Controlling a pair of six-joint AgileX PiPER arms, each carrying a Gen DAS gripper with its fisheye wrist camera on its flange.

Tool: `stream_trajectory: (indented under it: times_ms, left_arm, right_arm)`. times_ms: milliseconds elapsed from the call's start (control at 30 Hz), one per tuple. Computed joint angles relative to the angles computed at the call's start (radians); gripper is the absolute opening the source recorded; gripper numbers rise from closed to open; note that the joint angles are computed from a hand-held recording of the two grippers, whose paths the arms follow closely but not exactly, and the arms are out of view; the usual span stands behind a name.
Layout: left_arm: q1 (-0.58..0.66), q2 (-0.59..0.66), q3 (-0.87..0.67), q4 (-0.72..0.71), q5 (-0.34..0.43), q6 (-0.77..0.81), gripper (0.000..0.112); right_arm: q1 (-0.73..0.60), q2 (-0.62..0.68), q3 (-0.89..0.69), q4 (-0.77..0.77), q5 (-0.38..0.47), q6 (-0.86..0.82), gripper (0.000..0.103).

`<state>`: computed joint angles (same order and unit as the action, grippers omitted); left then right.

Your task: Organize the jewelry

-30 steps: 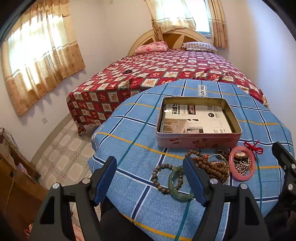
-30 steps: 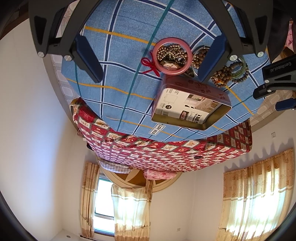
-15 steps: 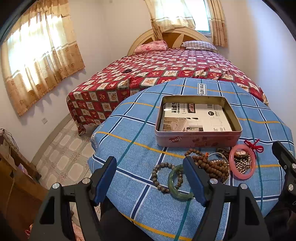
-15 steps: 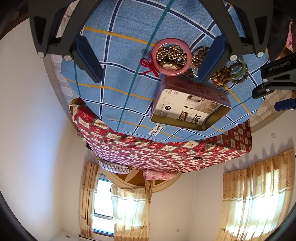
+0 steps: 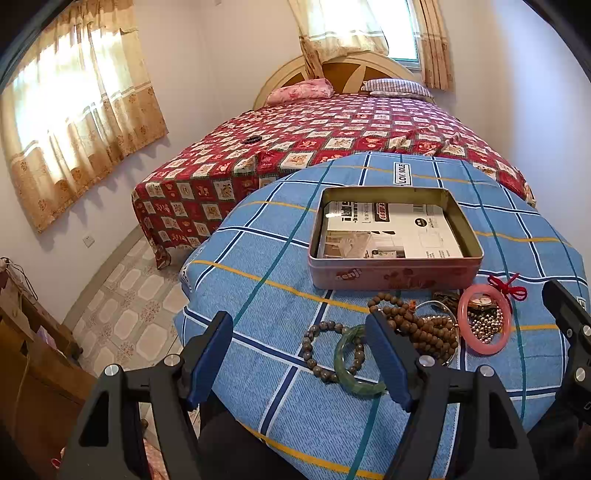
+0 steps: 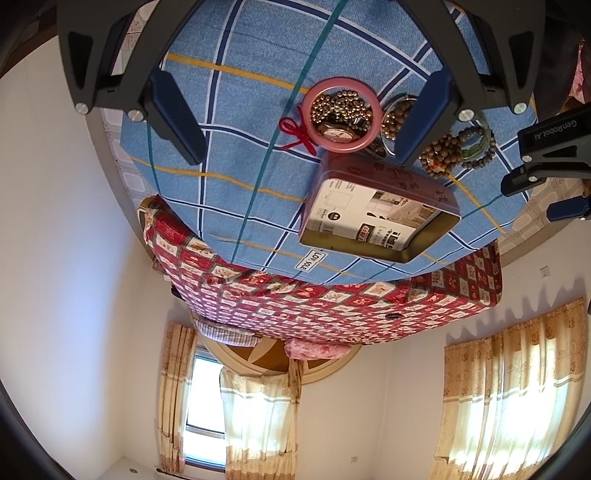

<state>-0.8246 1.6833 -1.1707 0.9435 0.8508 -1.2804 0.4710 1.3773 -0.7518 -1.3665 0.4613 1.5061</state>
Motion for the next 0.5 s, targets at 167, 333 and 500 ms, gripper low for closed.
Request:
stream_trajectory:
  times_ms: [167,333,500]
  left_arm:
    - [0.002,0.007,-0.006,-0.01,0.001,0.011,0.075]
    - [0.013,0.017,-0.014,-0.024,-0.008,0.034,0.075]
    - [0.043,0.043,-0.018,-0.059,-0.077,0.088,0.075]
  right_arm:
    - [0.002,0.003,0.0,-0.004,0.001,0.005,0.103]
    - [-0.002,0.01,-0.003,0.011,-0.006,-0.01,0.103]
    - [-0.046,0.033,-0.002,-0.006,-0.039,-0.006,0.103]
